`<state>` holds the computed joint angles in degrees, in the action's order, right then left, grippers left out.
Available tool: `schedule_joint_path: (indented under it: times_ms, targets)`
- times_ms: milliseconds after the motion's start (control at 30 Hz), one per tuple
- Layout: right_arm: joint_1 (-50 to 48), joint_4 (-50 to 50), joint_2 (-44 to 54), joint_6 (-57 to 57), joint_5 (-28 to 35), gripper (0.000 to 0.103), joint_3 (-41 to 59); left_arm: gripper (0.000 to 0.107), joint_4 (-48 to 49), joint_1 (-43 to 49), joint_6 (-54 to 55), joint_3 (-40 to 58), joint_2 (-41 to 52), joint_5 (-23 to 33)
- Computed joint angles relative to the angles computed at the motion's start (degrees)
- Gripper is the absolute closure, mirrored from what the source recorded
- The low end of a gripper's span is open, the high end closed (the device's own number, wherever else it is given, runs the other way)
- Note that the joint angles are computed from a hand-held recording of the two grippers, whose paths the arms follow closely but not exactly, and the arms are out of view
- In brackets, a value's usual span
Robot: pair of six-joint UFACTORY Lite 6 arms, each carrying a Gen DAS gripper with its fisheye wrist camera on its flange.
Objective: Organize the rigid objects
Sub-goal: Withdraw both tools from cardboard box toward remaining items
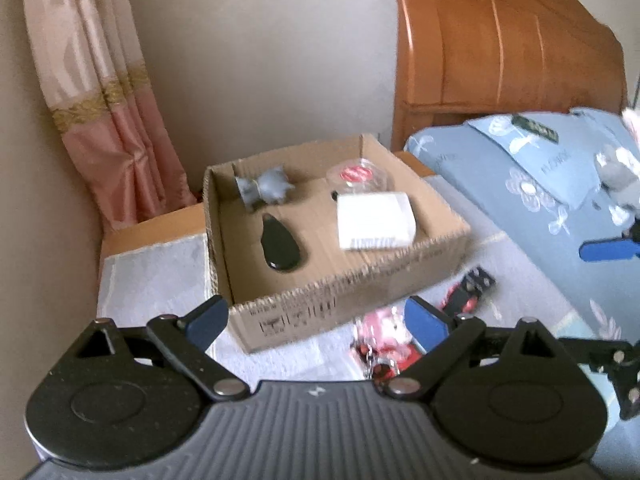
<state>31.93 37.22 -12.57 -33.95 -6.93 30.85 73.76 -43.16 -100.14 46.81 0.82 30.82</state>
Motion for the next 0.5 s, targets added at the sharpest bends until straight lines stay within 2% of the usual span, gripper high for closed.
schedule_joint_path:
  times_ms: [133,233,300,433,500]
  targets:
    - [-0.69,-11.84,3.46,11.14,0.48,0.0,0.94,0.012,3.92,-0.75,-4.19,-1.64,1.25,0.76]
    - [-1.4,-16.16,7.58,14.33,0.35,0.0,3.68,0.012,5.93,-0.34,-6.58,-2.22,2.45,0.91]
    - [-2.34,-25.29,9.86,23.17,0.24,0.0,5.05,0.012,6.88,-0.2,-8.41,-2.75,3.1,0.7]
    - [-4.19,-41.1,14.51,38.99,-2.43,0.0,6.55,0.012,11.96,0.35,-15.11,-4.25,5.15,-0.25]
    - [-5.04,-44.1,17.0,41.88,-4.65,0.0,6.78,0.012,14.95,0.04,-19.4,-5.17,6.46,-0.22]
